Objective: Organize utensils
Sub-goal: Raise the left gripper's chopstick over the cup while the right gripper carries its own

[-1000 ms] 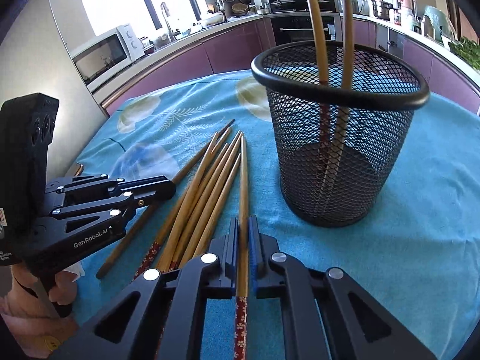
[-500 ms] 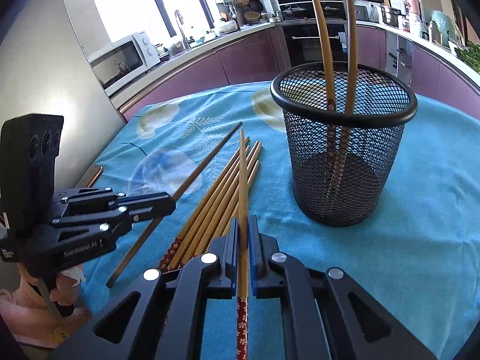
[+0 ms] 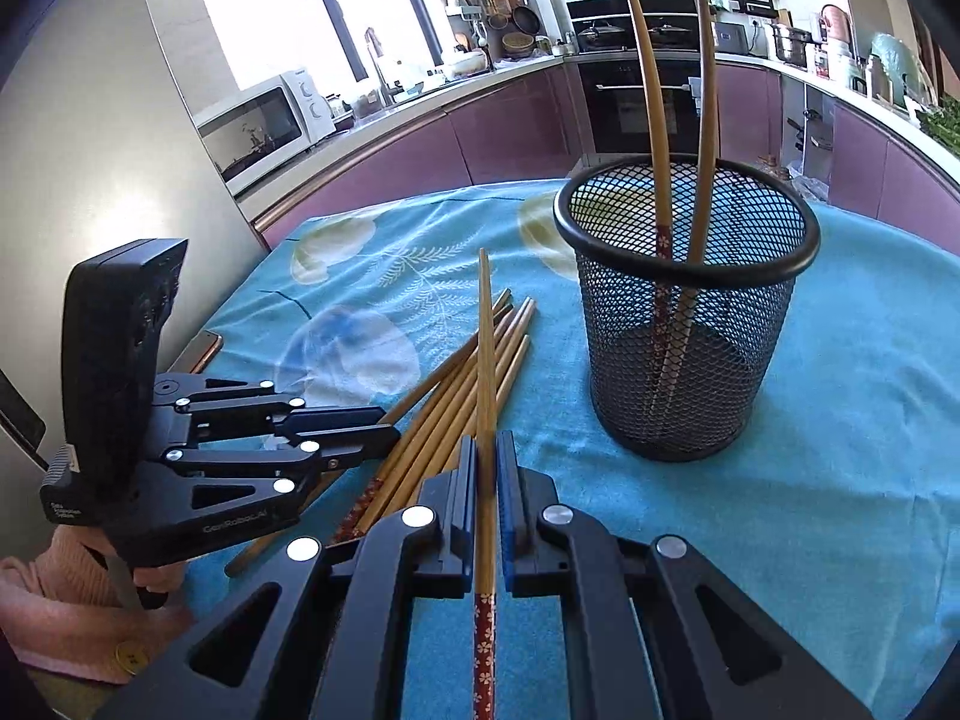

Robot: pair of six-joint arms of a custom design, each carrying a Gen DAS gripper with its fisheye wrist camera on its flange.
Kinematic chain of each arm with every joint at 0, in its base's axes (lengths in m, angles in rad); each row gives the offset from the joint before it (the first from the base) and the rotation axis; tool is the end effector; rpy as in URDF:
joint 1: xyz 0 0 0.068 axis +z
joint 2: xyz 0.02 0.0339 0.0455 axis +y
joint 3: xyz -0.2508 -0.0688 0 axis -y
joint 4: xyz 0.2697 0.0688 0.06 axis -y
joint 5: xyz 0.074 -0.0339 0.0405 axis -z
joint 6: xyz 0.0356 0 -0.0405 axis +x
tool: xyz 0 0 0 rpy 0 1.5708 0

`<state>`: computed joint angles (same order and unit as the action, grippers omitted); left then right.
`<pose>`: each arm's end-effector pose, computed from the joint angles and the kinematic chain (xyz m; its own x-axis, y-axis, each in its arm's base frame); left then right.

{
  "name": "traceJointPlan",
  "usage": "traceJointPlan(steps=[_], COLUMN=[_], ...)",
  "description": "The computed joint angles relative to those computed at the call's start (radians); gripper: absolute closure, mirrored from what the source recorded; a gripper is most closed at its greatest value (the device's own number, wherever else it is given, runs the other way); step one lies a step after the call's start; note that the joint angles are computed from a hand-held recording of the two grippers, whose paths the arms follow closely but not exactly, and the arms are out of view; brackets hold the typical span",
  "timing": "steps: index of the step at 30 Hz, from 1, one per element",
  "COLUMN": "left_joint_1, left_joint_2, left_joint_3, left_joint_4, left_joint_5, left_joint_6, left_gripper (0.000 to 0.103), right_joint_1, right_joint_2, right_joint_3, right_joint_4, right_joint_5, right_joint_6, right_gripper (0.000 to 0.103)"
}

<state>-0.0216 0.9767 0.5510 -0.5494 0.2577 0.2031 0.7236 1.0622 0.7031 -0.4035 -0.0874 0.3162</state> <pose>0.2106 -0.0136 0.1748 -0.7775 0.2119 -0.5921 0.3274 0.9403 -0.0934 0.1858 0.1682 0.2183 -0.7118 -0.2155 -0.6684 -0.5108 0.8121 0.2821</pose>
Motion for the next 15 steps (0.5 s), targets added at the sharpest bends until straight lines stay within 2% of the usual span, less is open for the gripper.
traceJointPlan(steps=[7,12,15], left_joint_1=[0.022,0.068,0.115], left_joint_2=[0.035,-0.046,-0.101], left_joint_3=[0.031,0.059,0.098], left_joint_4=[0.005,-0.062,-0.122], left_joint_5=[0.018,0.109,0.198], left_joint_6=[-0.022,-0.013,0.005], left_gripper=[0.096,0.096,0.096], right_joint_1=[0.006,-0.009,-0.031], right_joint_2=[-0.086,-0.173,-0.216], right_joint_3=[-0.001,0.013,0.024], right_joint_4=[-0.020,-0.042,-0.051], right_joint_5=[0.006,0.023,0.031], right_joint_6=[-0.026,-0.056,-0.070], right_gripper=[0.097,0.097,0.097])
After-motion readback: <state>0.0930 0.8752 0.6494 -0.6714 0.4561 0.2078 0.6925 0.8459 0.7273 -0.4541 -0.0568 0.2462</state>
